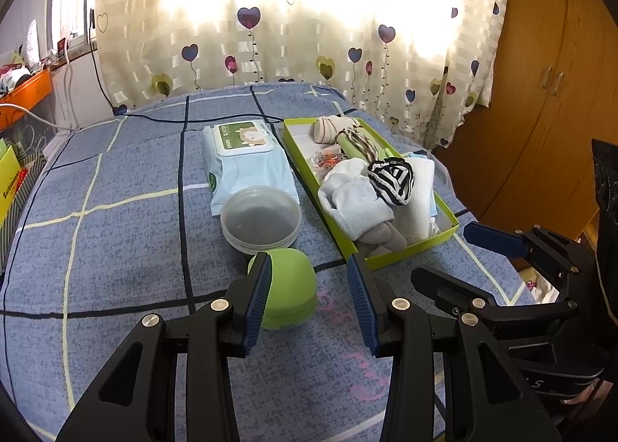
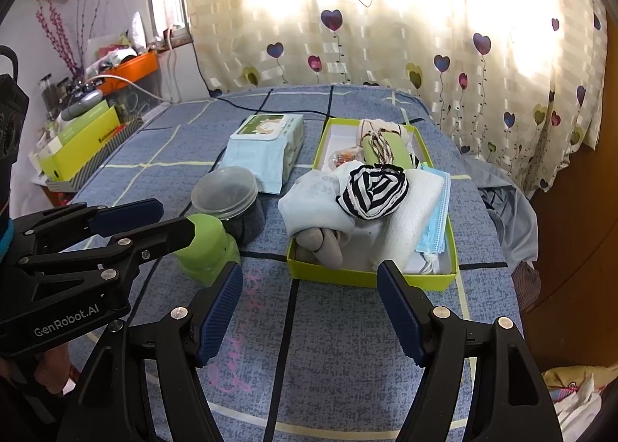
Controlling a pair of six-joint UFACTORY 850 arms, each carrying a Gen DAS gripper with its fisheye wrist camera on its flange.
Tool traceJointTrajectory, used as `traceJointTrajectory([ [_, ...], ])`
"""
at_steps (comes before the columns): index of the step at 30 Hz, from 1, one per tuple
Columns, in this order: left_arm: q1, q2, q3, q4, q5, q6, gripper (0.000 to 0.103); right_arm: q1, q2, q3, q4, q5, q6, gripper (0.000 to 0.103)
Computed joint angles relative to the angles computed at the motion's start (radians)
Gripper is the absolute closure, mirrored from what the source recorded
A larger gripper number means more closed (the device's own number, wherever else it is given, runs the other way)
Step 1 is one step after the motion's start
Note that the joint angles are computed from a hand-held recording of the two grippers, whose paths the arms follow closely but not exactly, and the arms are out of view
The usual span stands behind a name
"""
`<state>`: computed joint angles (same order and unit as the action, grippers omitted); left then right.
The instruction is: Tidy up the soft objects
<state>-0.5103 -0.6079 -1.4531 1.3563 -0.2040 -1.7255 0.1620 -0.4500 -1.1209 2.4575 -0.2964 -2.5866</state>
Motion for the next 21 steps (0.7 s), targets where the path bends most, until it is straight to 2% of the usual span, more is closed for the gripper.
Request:
traceJointTrajectory([
  [21,0.003,-0.005,-0.004,-0.11,0.016,0.121,0.061,-0.002,-0.004,-0.004,-0.022,-0.004,0.024,0.03],
])
